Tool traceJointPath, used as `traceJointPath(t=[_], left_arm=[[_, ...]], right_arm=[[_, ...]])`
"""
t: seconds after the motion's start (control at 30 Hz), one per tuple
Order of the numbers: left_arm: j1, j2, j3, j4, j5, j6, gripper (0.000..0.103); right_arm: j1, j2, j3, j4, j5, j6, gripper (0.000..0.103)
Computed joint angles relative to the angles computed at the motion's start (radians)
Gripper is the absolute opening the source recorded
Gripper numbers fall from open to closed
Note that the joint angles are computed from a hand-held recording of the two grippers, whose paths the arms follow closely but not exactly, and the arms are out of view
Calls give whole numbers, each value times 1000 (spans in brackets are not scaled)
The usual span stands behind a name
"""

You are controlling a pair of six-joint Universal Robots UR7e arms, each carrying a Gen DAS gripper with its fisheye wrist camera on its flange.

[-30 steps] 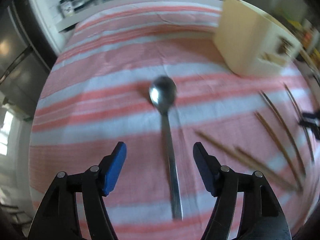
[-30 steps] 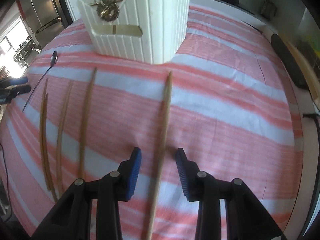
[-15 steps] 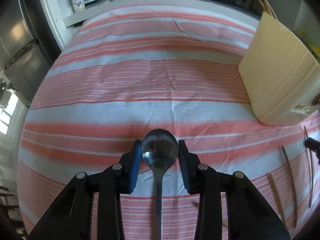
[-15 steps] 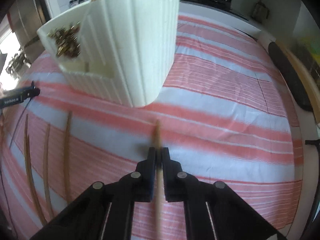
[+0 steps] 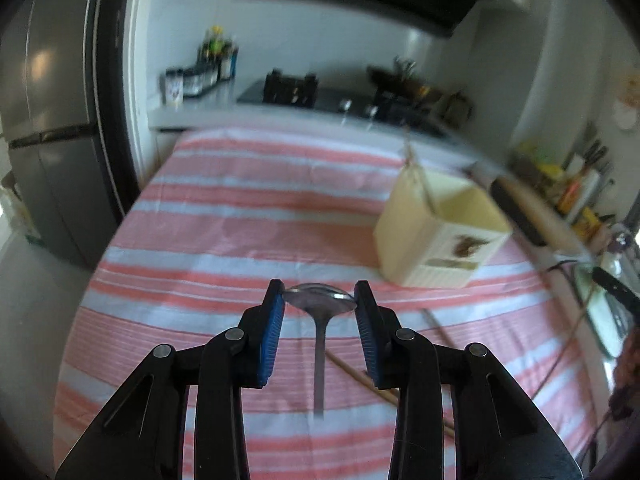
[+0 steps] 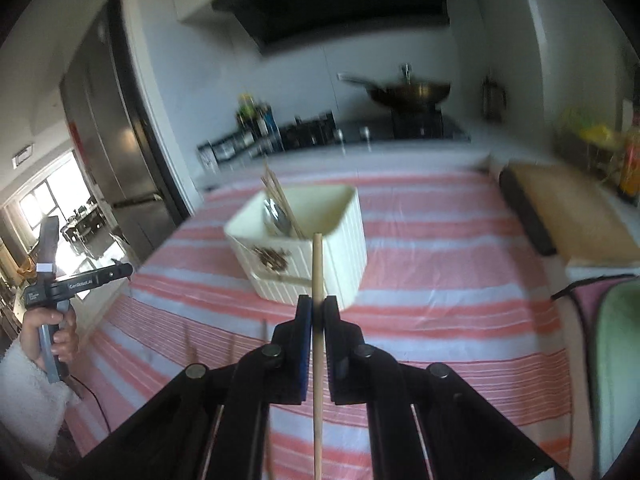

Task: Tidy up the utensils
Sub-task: 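Carry the spoon with the left tool into the caddy while the right tool drops its chopstick in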

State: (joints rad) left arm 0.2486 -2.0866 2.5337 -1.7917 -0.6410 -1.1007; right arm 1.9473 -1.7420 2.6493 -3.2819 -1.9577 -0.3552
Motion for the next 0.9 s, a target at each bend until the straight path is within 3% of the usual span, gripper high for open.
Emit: traceJointPath(t=[0.17,0.33,0.43,0.6,0.7,0.8,0.9], left_arm=[[-113,-37,-39,121,1,-86,35],[-97,33,-92,-2,8,27,35],[-65,98,-131,-158,21,147,35],[15,280,-208,-557,47,423,35],[99,438,-270,-834,22,598,35],[189,591,-328,-1046,-1,704,35],[266,703,-368,-1123,-23,730,35]], right_arm=[[42,1,-7,-57,-11,-12,6],[97,69,-70,-109,-19,-34,6],[141,122,-133,-140,-30,-74,6],[179,253,-274,-261,-5,-166,6],[166,341,-358,-307,17,-185,6],[132,445,-427,-404,42,-210,6],[91,537,-469,-482,58,-239,6]])
